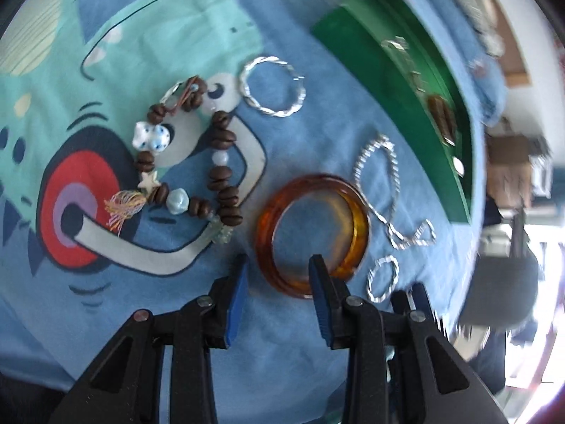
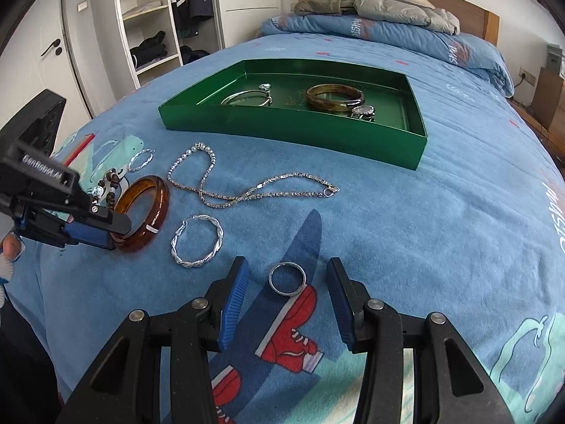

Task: Organize jewelry
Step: 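Grasp the silver ring with the right tool while the left tool grasps the amber bangle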

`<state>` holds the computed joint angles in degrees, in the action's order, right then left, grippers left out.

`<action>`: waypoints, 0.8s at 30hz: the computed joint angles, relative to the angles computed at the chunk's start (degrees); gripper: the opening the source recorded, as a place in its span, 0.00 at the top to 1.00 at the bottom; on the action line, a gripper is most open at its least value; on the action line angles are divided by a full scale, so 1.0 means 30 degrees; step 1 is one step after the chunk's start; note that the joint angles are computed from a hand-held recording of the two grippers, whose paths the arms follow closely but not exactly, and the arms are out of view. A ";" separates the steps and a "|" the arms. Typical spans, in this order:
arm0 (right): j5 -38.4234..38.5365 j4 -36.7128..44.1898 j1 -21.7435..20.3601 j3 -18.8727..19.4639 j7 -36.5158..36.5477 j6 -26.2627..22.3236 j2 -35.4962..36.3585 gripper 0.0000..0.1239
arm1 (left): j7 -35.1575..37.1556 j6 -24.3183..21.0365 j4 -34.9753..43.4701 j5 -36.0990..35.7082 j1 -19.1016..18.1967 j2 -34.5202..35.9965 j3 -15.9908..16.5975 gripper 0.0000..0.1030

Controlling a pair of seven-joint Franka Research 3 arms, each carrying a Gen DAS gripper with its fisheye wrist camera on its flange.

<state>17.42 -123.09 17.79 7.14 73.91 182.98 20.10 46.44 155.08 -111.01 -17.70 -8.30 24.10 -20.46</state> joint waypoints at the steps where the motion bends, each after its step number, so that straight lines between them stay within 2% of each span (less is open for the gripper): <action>1: -0.0107 0.0103 0.0121 -0.0128 -0.0045 -0.0082 0.0060 0.64 | -0.0917 -0.0730 0.0574 0.0832 -0.0576 0.0198 0.0589 0.68; 5: -0.0352 0.0246 0.0448 -0.0482 -0.0119 -0.0208 0.0169 0.69 | -0.3760 -0.2873 0.2245 0.5087 -0.2780 0.0715 0.2410 0.73; 7: -0.0382 0.0249 0.0386 -0.0423 -0.0200 -0.0144 0.0216 0.75 | -0.4614 -0.3266 0.2581 0.6687 -0.3342 0.0829 0.2731 0.76; 10: -0.0440 0.0111 0.0478 -0.0478 -0.0288 0.0023 0.0184 0.82 | -0.4730 -0.2572 0.2189 0.7859 -0.3330 0.0671 0.2600 0.89; 12: -0.0530 -0.0073 0.0931 -0.0923 -0.0125 0.0093 0.0048 0.84 | -0.4539 -0.1832 0.1665 0.8168 -0.3148 0.0431 0.2402 0.92; 16: -0.0818 -0.0694 0.2522 -0.2464 0.0697 0.0229 -0.0422 0.84 | -0.3704 -0.0579 0.0247 0.8861 -0.2906 -0.0514 0.2185 0.92; 19: -0.0796 -0.1481 0.2976 -0.2841 0.1299 0.0503 -0.0990 0.84 | -0.2856 0.0203 -0.0908 0.8789 -0.2552 -0.1339 0.1887 0.92; 24: -0.0334 -0.3050 0.3954 -0.3624 0.2382 0.1385 -0.1997 0.84 | -0.2939 0.0830 -0.2091 1.0587 -0.3263 -0.2707 0.2318 0.92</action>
